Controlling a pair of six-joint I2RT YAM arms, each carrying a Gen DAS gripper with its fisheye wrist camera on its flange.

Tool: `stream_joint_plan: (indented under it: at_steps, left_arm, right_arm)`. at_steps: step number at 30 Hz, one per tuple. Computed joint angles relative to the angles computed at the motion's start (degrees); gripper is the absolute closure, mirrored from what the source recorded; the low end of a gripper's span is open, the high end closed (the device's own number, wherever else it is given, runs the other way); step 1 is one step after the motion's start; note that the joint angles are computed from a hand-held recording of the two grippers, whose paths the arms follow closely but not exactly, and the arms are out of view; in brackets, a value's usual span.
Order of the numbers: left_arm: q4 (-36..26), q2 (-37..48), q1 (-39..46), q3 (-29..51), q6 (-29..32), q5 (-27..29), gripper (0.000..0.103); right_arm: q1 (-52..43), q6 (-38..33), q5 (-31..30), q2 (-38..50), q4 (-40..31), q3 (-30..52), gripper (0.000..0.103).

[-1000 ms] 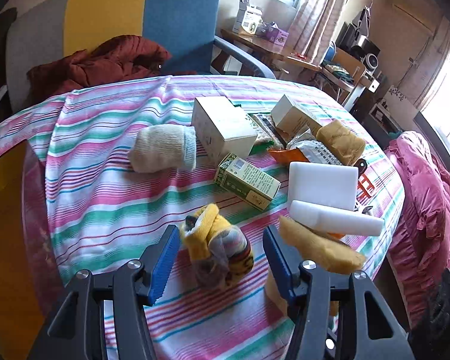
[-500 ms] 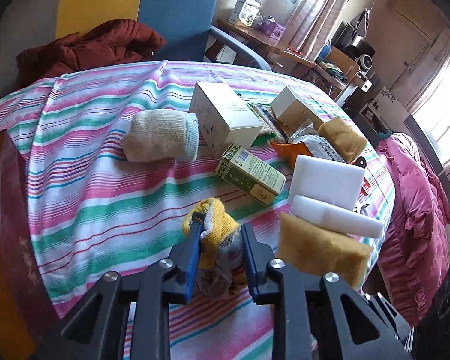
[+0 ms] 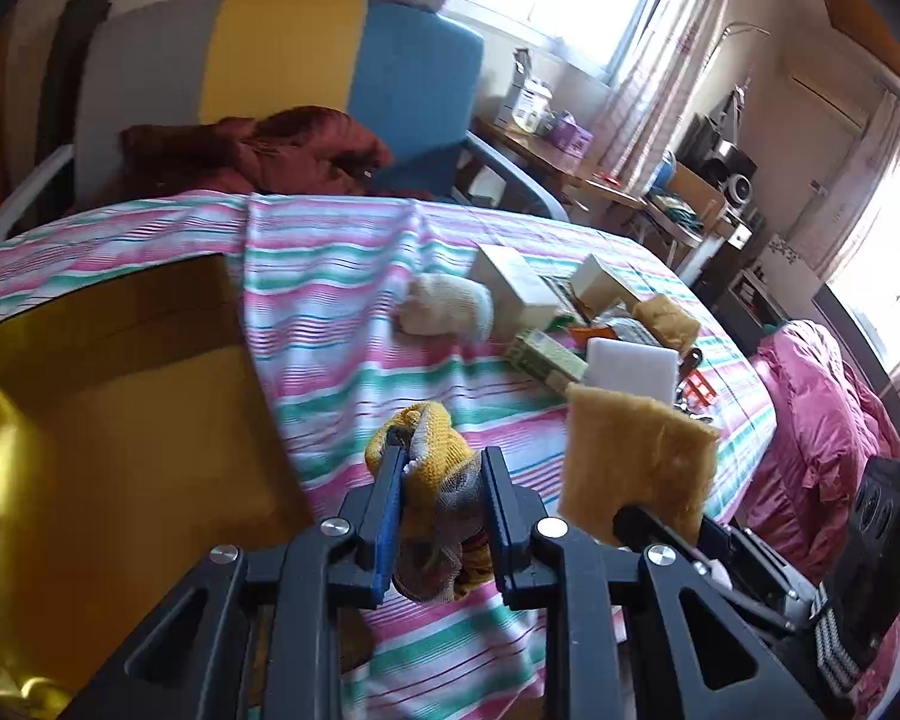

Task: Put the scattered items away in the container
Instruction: 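Grasp the yellow sponge with the right gripper while the left grasps the yellow plush toy, then carry both items into the gold tray and open both grippers to release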

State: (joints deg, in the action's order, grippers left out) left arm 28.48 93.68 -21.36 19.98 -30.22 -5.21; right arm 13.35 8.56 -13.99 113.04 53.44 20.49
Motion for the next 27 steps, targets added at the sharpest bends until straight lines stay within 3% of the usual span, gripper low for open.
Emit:
stream_joint_plan:
  at_steps: [5,10,15,21,27]
  left_arm:
    - [-1.69,-9.19,8.94,-7.44,1.49,0.50,0.079]
    - [-0.92,-9.92,21.30,-9.81,6.22,4.03,0.079]
    - [1.40,-4.98,36.14,-8.25,13.43,9.76,0.079]
    - [1.96,5.17,46.83,-1.07,19.90,12.84,0.078]
    - [-1.10,13.94,50.72,7.82,21.72,9.11,0.073]
  right_arm:
    - [7.28,0.79,-0.57,-3.97,-2.89,1.25,0.052]
    - [16.42,1.09,0.48,-3.04,-5.61,6.98,0.052]
    - [22.19,1.02,-0.69,0.93,-14.08,17.02,0.052]
    - [27.08,-0.82,-0.59,8.35,-28.53,33.18,0.052]
    - [30.20,-1.42,-1.59,16.49,-37.64,48.63,0.051]
